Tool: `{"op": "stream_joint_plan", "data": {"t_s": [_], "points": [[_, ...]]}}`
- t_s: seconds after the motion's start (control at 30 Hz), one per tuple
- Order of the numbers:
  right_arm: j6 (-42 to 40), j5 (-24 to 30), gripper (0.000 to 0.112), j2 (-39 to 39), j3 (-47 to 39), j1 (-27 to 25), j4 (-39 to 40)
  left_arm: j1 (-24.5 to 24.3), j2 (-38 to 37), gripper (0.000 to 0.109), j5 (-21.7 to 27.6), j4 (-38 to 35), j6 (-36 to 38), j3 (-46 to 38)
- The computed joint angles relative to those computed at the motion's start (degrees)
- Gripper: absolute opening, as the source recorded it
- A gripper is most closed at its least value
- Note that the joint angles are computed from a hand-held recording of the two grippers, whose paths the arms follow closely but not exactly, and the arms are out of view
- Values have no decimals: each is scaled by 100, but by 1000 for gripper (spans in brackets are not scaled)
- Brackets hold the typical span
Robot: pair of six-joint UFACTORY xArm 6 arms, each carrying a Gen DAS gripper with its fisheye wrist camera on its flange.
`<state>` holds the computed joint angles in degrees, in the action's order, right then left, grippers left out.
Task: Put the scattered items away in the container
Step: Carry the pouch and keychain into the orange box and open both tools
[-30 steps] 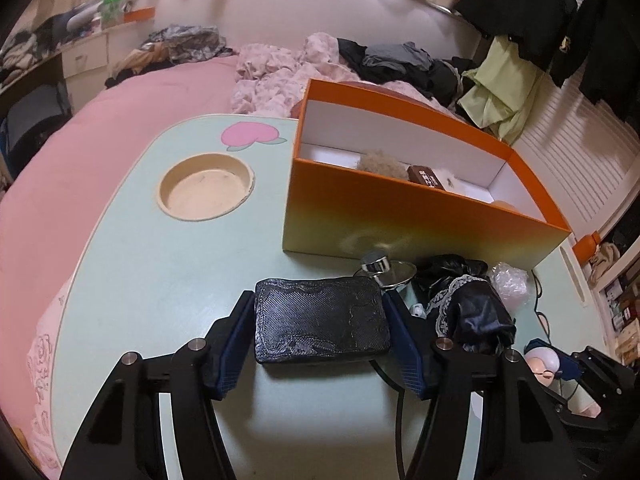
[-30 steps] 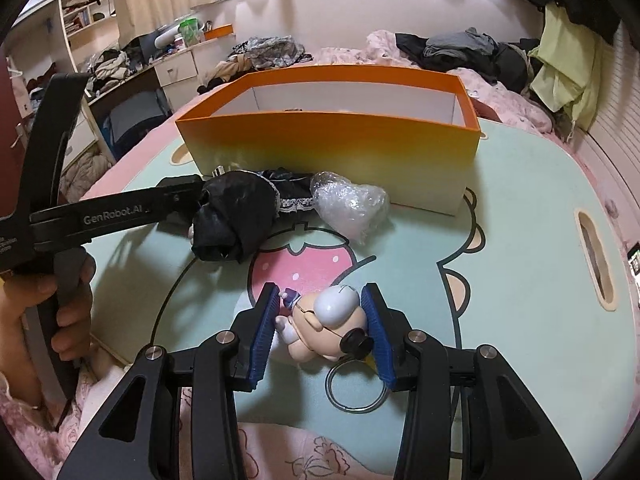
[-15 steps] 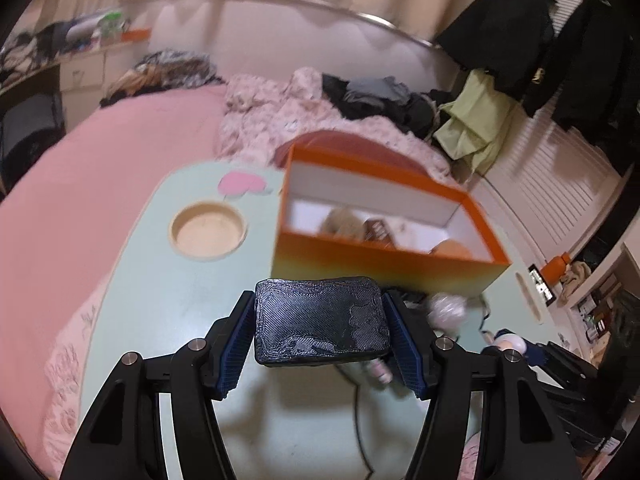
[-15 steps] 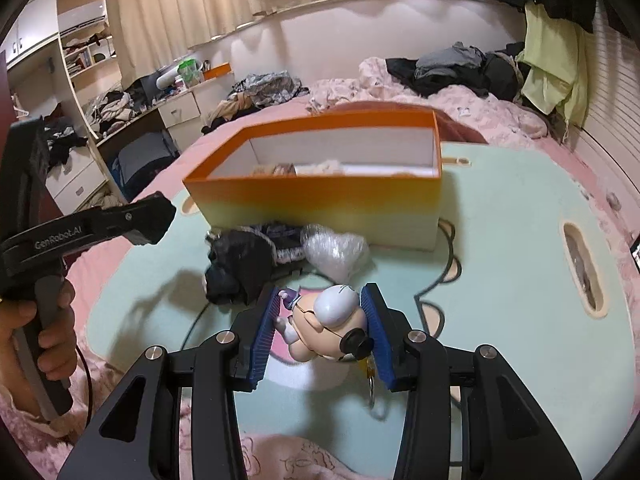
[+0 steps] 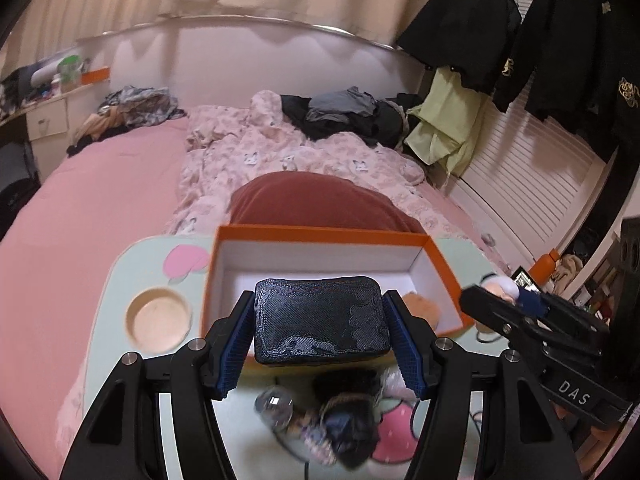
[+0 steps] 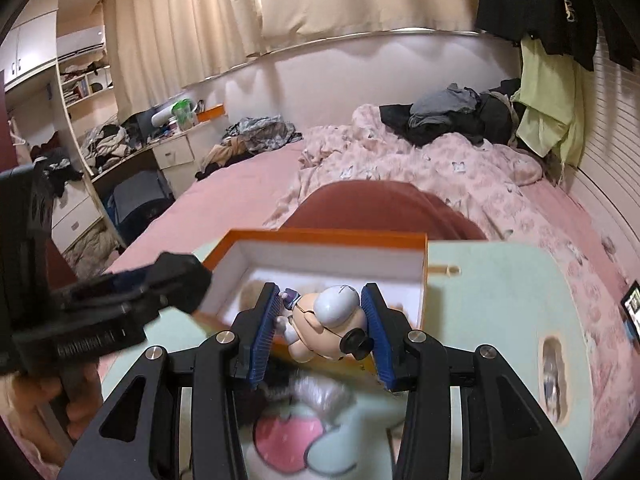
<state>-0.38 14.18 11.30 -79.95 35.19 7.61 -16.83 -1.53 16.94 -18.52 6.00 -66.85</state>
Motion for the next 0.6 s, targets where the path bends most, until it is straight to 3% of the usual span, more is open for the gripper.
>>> {"op": "stream_joint_plan", "data": {"t_s": [0.2,0.5,0.6], "points": [[444,367,44,582,-760,-37,-695,44,530,63,268,518,-450,-555],[538,773,44,1021,-1234,-108,-695,114,849,63,406,719,-696,-729],[613,820,44,1053,-1258,-117,-710,115,919,63,497,467,-517,-788]]}}
